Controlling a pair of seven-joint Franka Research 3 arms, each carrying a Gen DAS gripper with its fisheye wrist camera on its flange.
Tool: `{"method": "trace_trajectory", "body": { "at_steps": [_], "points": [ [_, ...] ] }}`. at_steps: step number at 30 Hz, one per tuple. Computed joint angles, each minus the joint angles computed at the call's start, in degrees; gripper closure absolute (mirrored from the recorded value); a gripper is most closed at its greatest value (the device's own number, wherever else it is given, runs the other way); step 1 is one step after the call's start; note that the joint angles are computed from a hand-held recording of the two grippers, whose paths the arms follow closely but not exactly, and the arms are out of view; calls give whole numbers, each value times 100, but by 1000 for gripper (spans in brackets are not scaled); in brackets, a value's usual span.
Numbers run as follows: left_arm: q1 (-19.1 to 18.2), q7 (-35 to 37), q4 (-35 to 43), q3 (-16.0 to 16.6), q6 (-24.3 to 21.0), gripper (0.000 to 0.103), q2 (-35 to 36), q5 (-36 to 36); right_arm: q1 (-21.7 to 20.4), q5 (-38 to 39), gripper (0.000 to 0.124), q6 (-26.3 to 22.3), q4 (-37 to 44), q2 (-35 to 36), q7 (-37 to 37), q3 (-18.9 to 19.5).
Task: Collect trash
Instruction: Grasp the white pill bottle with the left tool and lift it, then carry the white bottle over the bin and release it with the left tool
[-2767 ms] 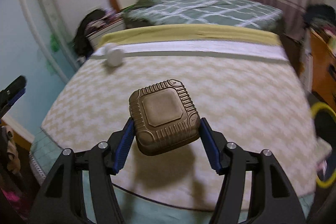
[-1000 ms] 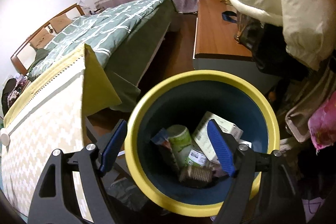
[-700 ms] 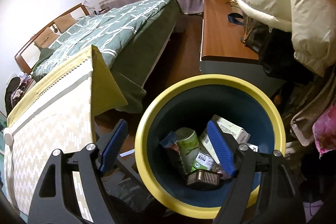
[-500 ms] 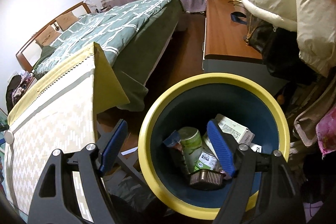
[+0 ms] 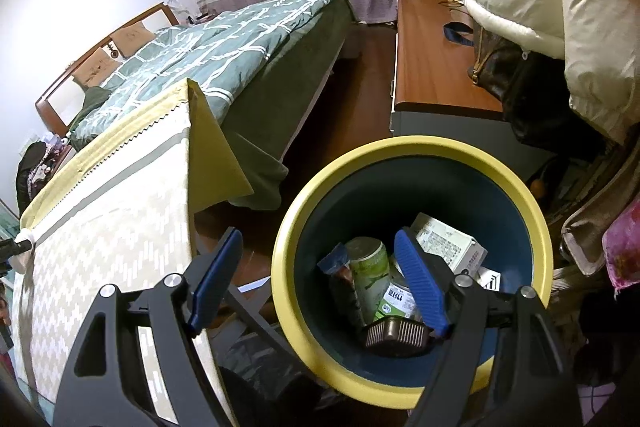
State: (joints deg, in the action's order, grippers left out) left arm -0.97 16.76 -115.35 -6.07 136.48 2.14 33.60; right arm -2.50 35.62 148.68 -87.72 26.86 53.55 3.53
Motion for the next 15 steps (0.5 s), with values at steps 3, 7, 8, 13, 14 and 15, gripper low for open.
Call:
{"method": "trace_trajectory", "body": {
  "at_steps": [3,7,8,13,14,15],
  "points": [
    [-139,41,29,-118,-24,56,-92,157,-64,142,50,33,-179,-150,-153,52],
    [-370,88,106,-289,-79,56,-188,387,-151,404,50,40,-402,-347,-388,77],
    [-433,73,100,-335,-45,56,-222,420,-172,467,50,35,-461,-400,-456,73],
    [-770,187,348,-544,53,56,-155,530,-264,831,50,26,-793,-694,-806,30],
    [-852,221,451,-589,88,56,-97,554,-277,902,50,20,-831,-730,-871,12],
    [-922,259,552,-612,114,56,-36,577,-289,972,50,19,-879,-775,-933,-6]
  ]
}}
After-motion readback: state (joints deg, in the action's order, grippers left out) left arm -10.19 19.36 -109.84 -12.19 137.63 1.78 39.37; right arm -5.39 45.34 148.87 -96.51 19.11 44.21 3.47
